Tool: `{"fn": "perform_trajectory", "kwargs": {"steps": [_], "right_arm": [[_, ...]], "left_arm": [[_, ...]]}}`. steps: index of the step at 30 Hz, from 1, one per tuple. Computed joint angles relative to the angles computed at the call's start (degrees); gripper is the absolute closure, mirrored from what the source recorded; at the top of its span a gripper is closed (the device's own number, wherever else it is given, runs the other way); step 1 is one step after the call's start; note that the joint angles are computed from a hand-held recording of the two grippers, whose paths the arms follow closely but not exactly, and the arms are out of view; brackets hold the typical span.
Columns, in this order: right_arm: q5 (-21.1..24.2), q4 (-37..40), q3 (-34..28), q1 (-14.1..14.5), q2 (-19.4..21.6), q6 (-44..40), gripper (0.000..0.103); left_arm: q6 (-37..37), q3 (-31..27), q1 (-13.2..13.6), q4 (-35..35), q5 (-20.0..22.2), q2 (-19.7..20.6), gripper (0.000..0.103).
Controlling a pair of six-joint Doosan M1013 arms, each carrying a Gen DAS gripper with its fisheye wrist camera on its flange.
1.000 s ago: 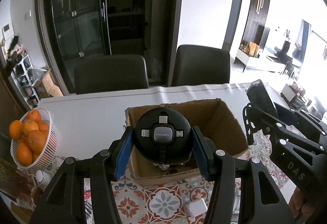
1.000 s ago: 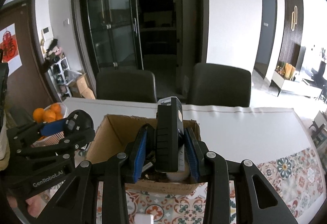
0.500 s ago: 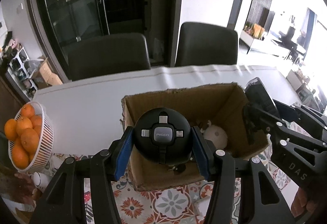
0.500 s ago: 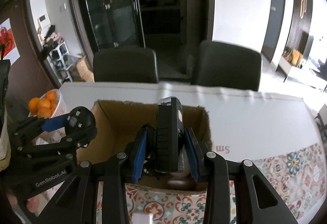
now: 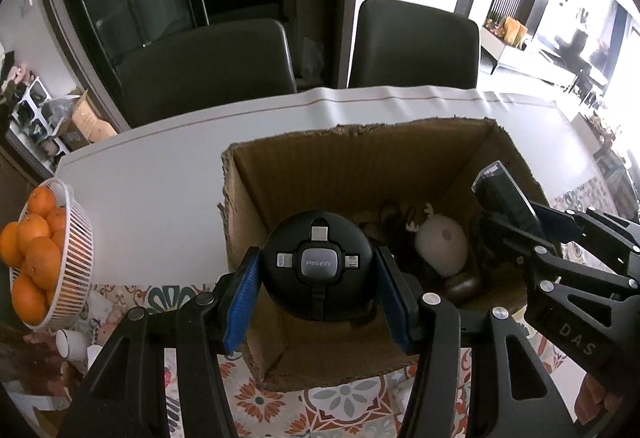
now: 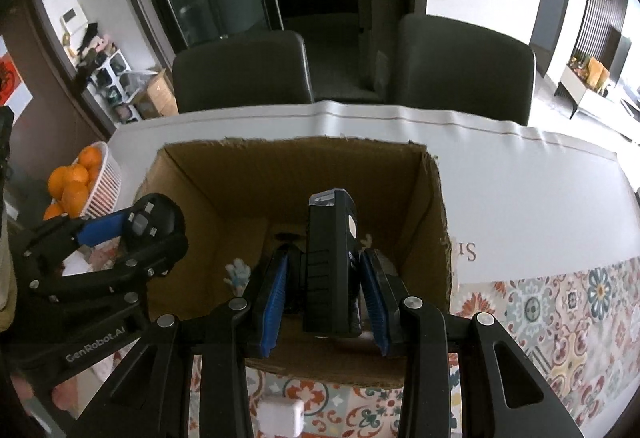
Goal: Organize rigid objects
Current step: 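Open both tools to drop the power bank and puck into the box, then withdraw both open tools from the box back over the table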
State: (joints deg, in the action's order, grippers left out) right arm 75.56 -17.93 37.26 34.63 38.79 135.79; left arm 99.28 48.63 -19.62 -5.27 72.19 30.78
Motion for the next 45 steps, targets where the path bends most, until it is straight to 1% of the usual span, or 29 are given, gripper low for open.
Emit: {"fn": "perform_trajectory", "kwargs": {"steps": [6, 8, 9, 12, 15, 19, 23, 25, 27, 28, 31, 34, 39, 42, 45], "right_arm": [[-0.2, 1.2, 1.0, -0.3, -0.1, 0.2, 0.065], [-1.0, 1.8, 1.5, -0.5, -0.4, 0.6, 0.064], [-0.9, 1.9, 1.7, -0.6, -0.5, 0.9, 0.061], [-0.2, 0.5, 1.8, -0.4, -0.6, 2.2, 0.059], [0.4, -0.7, 2.1, 0.0, -1.0, 4.1, 0.058], [-1.0, -2.6, 4.1, 0.6, -2.5, 6.7, 0.055], [-1.9, -6.2, 5.6, 1.8, -4.0, 9.7, 0.051], [-1.9, -8.5, 6.3, 2.4, -4.7, 11.3, 0.043], [-1.9, -11.5, 7.2, 3.2, -5.5, 13.0, 0.039], [-1.7, -13.0, 7.5, 3.6, -5.8, 13.8, 0.036], [-0.8, -17.8, 8.6, 5.0, -6.7, 16.1, 0.033], [0.7, -22.8, 9.8, 6.6, -7.6, 18.5, 0.029], [2.5, -28.3, 12.0, 8.5, -9.0, 22.5, 0.028], [3.0, -30.1, 13.4, 9.4, -9.9, 24.3, 0.028], [2.5, -30.7, 15.3, 9.9, -11.1, 26.0, 0.028]], "left_arm": [[-0.4, -1.0, 0.0, -0.2, 2.0, 0.8, 0.048], [-0.8, -1.0, -0.1, 0.3, 2.0, 0.8, 0.048], [-0.8, -0.6, -0.1, 0.5, 1.4, 0.5, 0.047], [-1.3, 0.3, -0.6, 2.4, -0.5, -0.3, 0.04], [-2.1, 2.3, -0.9, 4.5, -3.6, -1.9, 0.039], [-2.5, 3.8, -0.8, 4.3, -5.4, -3.5, 0.037], [-3.1, 6.2, -0.9, 4.7, -8.1, -5.6, 0.035], [-2.9, 7.5, -0.8, 4.3, -9.4, -6.9, 0.034], [-3.3, 8.9, -0.9, 4.7, -11.1, -8.2, 0.033], [-3.5, 9.6, -1.0, 5.2, -12.0, -8.8, 0.032], [-4.2, 12.4, -1.5, 6.7, -15.3, -11.0, 0.03], [-3.7, 14.5, -1.6, 6.4, -17.0, -12.7, 0.03], [-3.2, 17.3, -2.0, 6.5, -19.2, -14.9, 0.029], [-2.5, 18.7, -2.0, 4.9, -19.8, -16.0, 0.028], [-2.2, 20.2, -2.0, 3.5, -20.5, -17.2, 0.027]]}}
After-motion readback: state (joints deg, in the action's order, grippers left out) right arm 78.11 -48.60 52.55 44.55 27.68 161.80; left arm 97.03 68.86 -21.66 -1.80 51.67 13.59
